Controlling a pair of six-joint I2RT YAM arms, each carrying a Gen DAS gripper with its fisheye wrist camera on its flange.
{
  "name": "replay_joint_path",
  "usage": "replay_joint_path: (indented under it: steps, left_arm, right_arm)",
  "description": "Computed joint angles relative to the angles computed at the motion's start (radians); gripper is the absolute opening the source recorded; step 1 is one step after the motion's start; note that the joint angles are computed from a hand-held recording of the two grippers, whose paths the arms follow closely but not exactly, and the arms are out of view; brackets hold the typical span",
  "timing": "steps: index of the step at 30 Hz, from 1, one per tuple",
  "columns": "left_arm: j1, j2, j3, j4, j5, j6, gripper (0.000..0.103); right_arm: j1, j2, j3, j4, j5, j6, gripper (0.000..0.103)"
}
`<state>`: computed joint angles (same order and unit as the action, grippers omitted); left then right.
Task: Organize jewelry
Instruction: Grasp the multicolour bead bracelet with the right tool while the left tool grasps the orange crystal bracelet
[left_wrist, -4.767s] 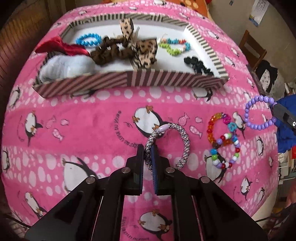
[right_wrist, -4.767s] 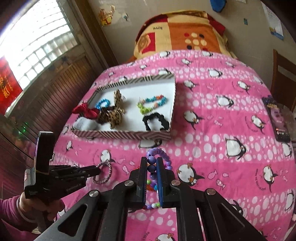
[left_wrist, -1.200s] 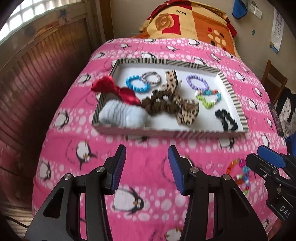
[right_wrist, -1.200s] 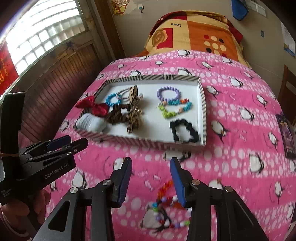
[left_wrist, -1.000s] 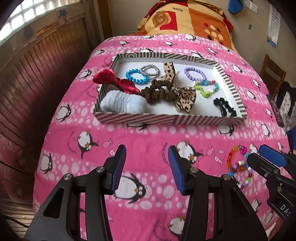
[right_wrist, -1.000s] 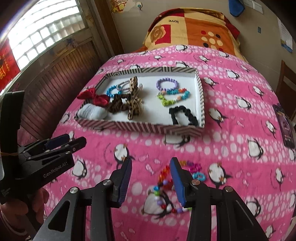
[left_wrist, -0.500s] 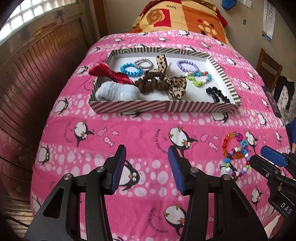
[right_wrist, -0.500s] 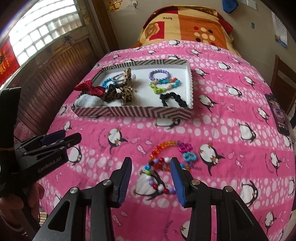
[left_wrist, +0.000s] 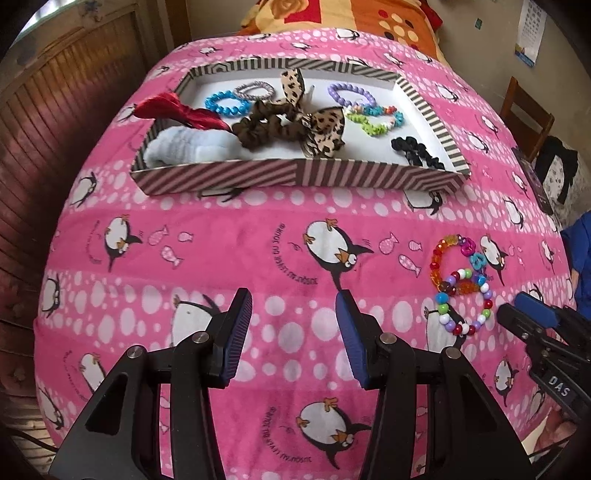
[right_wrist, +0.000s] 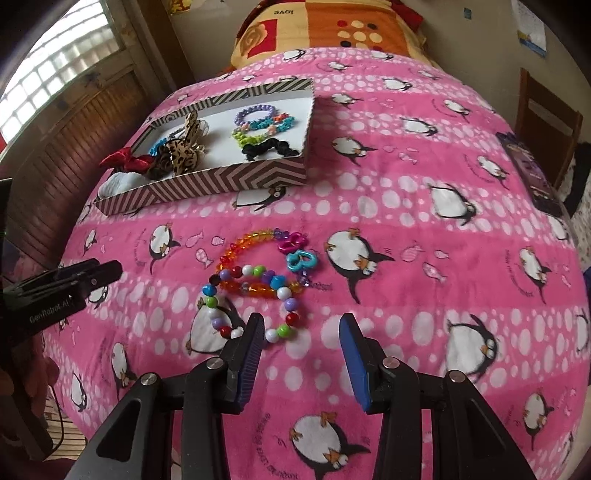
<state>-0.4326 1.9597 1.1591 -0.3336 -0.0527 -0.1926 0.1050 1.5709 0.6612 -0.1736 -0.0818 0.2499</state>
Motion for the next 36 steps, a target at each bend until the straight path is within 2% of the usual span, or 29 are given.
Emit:
replay_joint_path:
  steps: [2, 4, 6, 13, 15, 18, 24, 27, 28, 30, 31, 32, 36]
  left_arm:
    - [-0.002, 0.016, 0.014, -0.009, 0.004, -0.001, 0.047]
    - [-0.005, 0.030, 0.031, -0.017, 0.013, -0.003, 0.047]
    - [-0.006, 0.044, 0.049, -0.024, 0.032, -0.002, 0.047]
    - [-0.043, 0.095, 0.132, -0.044, 0.089, 0.006, 0.047]
    - [-0.061, 0.121, 0.170, -0.052, 0.115, 0.014, 0.055]
    - [-0.085, 0.167, 0.227, -0.070, 0.141, 0.018, 0.055]
    - [-0.140, 0.298, 0.383, -0.136, 0.116, -0.001, 0.055]
    - [-0.160, 0.329, 0.403, -0.108, 0.098, -0.016, 0.054]
    - [-0.169, 0.331, 0.399, -0.090, 0.077, -0.013, 0.051]
    - [-0.179, 0.330, 0.390, -0.068, 0.033, 0.005, 0.019]
    - [-0.172, 0.331, 0.390, -0.067, 0.036, 0.012, 0.013]
    - [-0.159, 0.331, 0.397, -0.081, 0.057, 0.014, 0.008]
    - [-0.101, 0.287, 0.368, -0.109, 0.123, 0.012, 0.008]
  right_arm:
    - [0.001, 0.053, 0.019, 0.022, -0.015, -0.003, 0.038]
    - [-0.011, 0.115, 0.036, 0.059, -0.049, -0.003, 0.026]
    - [-0.019, 0.144, 0.042, 0.072, -0.065, -0.003, 0.010]
    - [-0.075, 0.065, 0.018, -0.008, -0.063, -0.075, 0.009]
    - [-0.099, 0.053, 0.015, -0.029, -0.057, -0.095, 0.009]
    - [-0.124, 0.060, 0.021, -0.062, -0.038, -0.124, 0.009]
    - [-0.161, 0.070, 0.015, -0.079, -0.046, -0.183, 0.009]
    - [-0.161, 0.079, 0.010, -0.058, -0.053, -0.195, 0.009]
    - [-0.161, 0.081, 0.004, -0.041, -0.057, -0.197, 0.009]
    - [-0.147, 0.095, 0.006, -0.017, -0.056, -0.182, 0.009]
    - [-0.146, 0.099, 0.001, 0.003, -0.060, -0.174, 0.009]
    - [-0.148, 0.103, -0.002, 0.021, -0.068, -0.163, 0.009]
    - [-0.148, 0.093, 0.008, 0.025, -0.087, -0.145, 0.009]
